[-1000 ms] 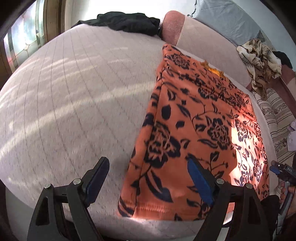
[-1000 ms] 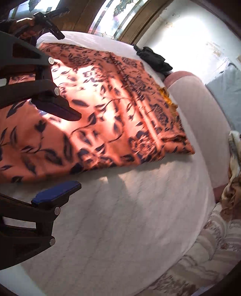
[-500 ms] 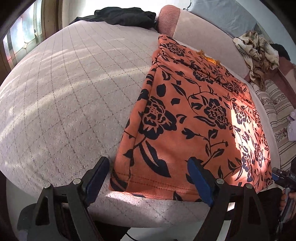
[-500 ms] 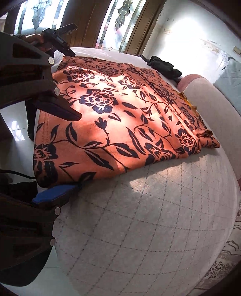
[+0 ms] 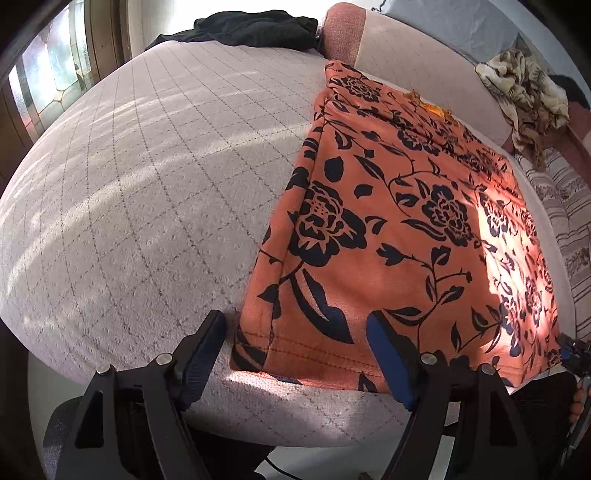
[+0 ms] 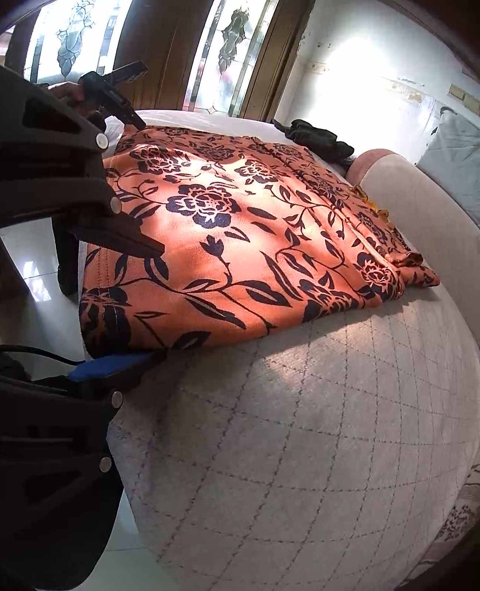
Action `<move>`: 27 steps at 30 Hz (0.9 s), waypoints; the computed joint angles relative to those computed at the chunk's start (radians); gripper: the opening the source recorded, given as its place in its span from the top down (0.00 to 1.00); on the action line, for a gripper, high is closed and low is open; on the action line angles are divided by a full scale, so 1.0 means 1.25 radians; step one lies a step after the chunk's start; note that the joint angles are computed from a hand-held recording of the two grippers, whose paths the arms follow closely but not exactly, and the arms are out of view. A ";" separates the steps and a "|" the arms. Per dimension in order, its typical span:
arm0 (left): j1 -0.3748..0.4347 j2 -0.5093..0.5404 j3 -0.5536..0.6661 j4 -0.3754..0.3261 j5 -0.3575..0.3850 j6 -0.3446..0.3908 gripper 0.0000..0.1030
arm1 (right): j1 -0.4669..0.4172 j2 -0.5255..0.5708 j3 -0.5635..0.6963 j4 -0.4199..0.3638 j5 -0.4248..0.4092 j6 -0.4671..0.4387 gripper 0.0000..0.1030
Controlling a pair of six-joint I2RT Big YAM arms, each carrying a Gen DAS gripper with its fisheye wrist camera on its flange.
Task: Fold small clothes
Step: 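Grasp the shirt hem with both tools, then lift the hem with both tools, fold it onto the collar, and release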
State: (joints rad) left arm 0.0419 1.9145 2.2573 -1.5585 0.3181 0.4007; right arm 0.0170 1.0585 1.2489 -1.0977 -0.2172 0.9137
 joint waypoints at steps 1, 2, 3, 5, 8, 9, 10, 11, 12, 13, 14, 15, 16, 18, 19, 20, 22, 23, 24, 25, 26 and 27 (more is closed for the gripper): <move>-0.007 -0.011 -0.018 0.019 -0.028 0.007 0.31 | 0.002 0.003 0.003 -0.003 0.002 -0.007 0.49; -0.011 -0.020 -0.031 0.034 -0.043 0.012 0.46 | 0.004 0.005 0.007 -0.011 0.005 -0.013 0.54; -0.009 -0.017 -0.022 0.025 -0.031 0.017 0.56 | 0.006 0.012 0.016 -0.026 0.009 -0.020 0.63; 0.000 0.019 0.049 -0.048 0.019 0.017 0.92 | 0.010 0.024 0.027 -0.049 0.013 -0.033 0.89; 0.004 0.000 0.043 -0.029 0.038 0.011 0.92 | 0.012 0.015 0.031 -0.043 0.019 -0.026 0.92; 0.005 -0.006 0.039 -0.022 0.050 0.010 0.92 | 0.014 0.009 0.033 -0.033 0.020 -0.023 0.92; 0.005 -0.008 0.038 -0.021 0.061 0.006 0.92 | 0.014 0.003 0.036 -0.026 0.017 -0.021 0.92; 0.003 -0.005 0.037 -0.021 0.061 0.002 0.89 | 0.012 0.003 0.038 -0.021 0.008 -0.024 0.92; -0.001 0.001 0.035 -0.025 0.046 0.003 0.89 | 0.009 0.010 0.042 -0.029 0.003 -0.028 0.89; -0.005 0.008 0.033 -0.032 0.018 -0.001 0.85 | 0.006 0.020 0.043 -0.043 0.005 -0.030 0.88; -0.005 0.005 0.018 -0.024 0.014 -0.006 0.82 | 0.002 0.026 0.039 -0.050 0.000 -0.024 0.87; -0.002 -0.007 -0.001 -0.005 0.028 -0.009 0.79 | 0.000 0.025 0.030 -0.043 -0.007 -0.013 0.85; -0.001 -0.005 0.004 -0.015 0.040 -0.001 0.63 | 0.000 0.018 0.019 -0.026 -0.010 0.000 0.75; -0.004 -0.007 0.004 -0.025 0.050 0.018 0.26 | 0.005 0.013 0.014 -0.013 -0.008 0.009 0.49; -0.010 -0.021 -0.019 -0.002 0.029 0.022 0.20 | 0.007 0.011 0.010 -0.002 -0.012 0.011 0.32; -0.015 -0.031 -0.040 0.017 0.010 0.032 0.21 | 0.010 0.013 0.011 0.002 -0.012 0.008 0.31; -0.020 -0.045 -0.068 0.051 -0.021 0.036 0.43 | 0.016 0.023 0.021 -0.009 -0.004 -0.002 0.38; -0.017 -0.039 -0.054 0.045 -0.018 0.035 0.74 | 0.015 0.026 0.023 -0.010 -0.002 -0.004 0.72; -0.009 -0.013 -0.006 0.000 0.021 0.034 0.92 | 0.009 0.029 0.023 -0.013 -0.012 0.001 0.91; 0.000 0.019 0.053 -0.055 0.063 0.020 0.91 | 0.001 0.026 0.016 -0.005 -0.021 0.014 0.94; 0.005 0.031 0.083 -0.070 0.084 0.005 0.91 | -0.003 0.022 0.016 0.002 -0.025 0.019 0.94; 0.008 0.027 0.087 -0.062 0.094 0.006 0.91 | -0.002 0.018 0.020 0.009 -0.021 0.017 0.94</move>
